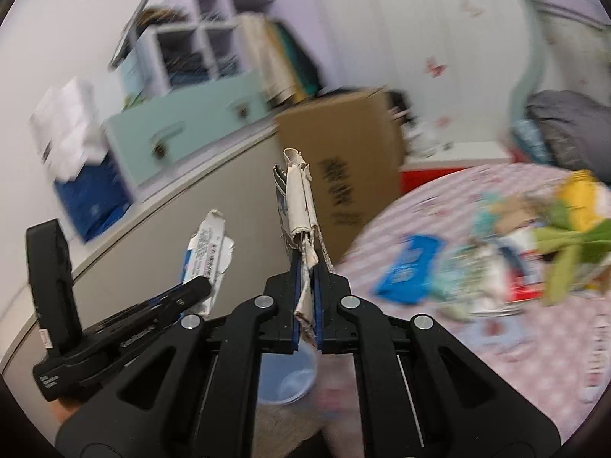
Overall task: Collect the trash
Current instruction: 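Carry both items to the blue wastebasket and open both grippers over it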
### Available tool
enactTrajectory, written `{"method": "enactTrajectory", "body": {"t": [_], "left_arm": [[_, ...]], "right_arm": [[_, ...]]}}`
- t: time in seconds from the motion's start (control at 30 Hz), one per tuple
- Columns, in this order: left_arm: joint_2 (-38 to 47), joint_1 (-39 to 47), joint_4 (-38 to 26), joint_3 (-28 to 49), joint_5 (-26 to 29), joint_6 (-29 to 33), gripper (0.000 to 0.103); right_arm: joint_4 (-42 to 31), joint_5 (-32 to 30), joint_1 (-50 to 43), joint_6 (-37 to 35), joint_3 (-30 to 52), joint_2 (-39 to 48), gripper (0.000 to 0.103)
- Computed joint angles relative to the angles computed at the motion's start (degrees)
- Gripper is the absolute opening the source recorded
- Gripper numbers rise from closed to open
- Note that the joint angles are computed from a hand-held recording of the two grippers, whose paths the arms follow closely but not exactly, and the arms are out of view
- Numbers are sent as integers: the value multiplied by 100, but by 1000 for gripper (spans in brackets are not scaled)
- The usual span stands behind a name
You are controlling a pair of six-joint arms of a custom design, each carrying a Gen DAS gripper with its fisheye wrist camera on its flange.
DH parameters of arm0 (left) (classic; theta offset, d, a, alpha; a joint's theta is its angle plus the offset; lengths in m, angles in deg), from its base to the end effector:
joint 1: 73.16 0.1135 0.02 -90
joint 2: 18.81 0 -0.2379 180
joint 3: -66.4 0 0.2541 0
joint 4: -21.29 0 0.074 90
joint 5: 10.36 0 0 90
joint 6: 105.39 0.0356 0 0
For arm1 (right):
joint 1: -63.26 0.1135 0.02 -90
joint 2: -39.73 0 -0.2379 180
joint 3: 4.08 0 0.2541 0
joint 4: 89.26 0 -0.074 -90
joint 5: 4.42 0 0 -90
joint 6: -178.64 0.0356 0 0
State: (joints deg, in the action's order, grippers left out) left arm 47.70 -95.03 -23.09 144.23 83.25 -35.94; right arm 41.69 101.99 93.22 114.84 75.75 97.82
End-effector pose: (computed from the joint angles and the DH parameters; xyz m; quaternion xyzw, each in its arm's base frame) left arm 0.2461 -0.1012 0.3218 0.0251 0.8784 -0.1982 0.4342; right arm 0.2011 0.1043 0.3599 0.0465 0.8473 0.1348 0.5116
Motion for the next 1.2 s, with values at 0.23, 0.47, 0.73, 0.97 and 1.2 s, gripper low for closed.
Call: {"method": "enactTrajectory", "body": {"t": [0.23, 0.47, 0.73, 0.97, 1.2], "left_arm": [[339, 1724, 48, -433, 434, 475, 25], [1271, 2658, 354, -504, 349, 814, 25], [2107, 2724, 512, -382, 496, 851, 26], [2332, 2523, 700, -527, 478, 824, 26], [2616, 2415, 735, -352, 514, 804, 26]], "right_arm": [[1093, -441, 643, -63, 699, 2344, 6], [1888, -692, 705, -66, 1673, 4680, 39], [1784, -960, 563, 168, 1549, 5204, 65], [1826, -607, 603, 148, 1190, 4987, 69], [1952, -617, 530, 166, 984, 4806, 70]]}}
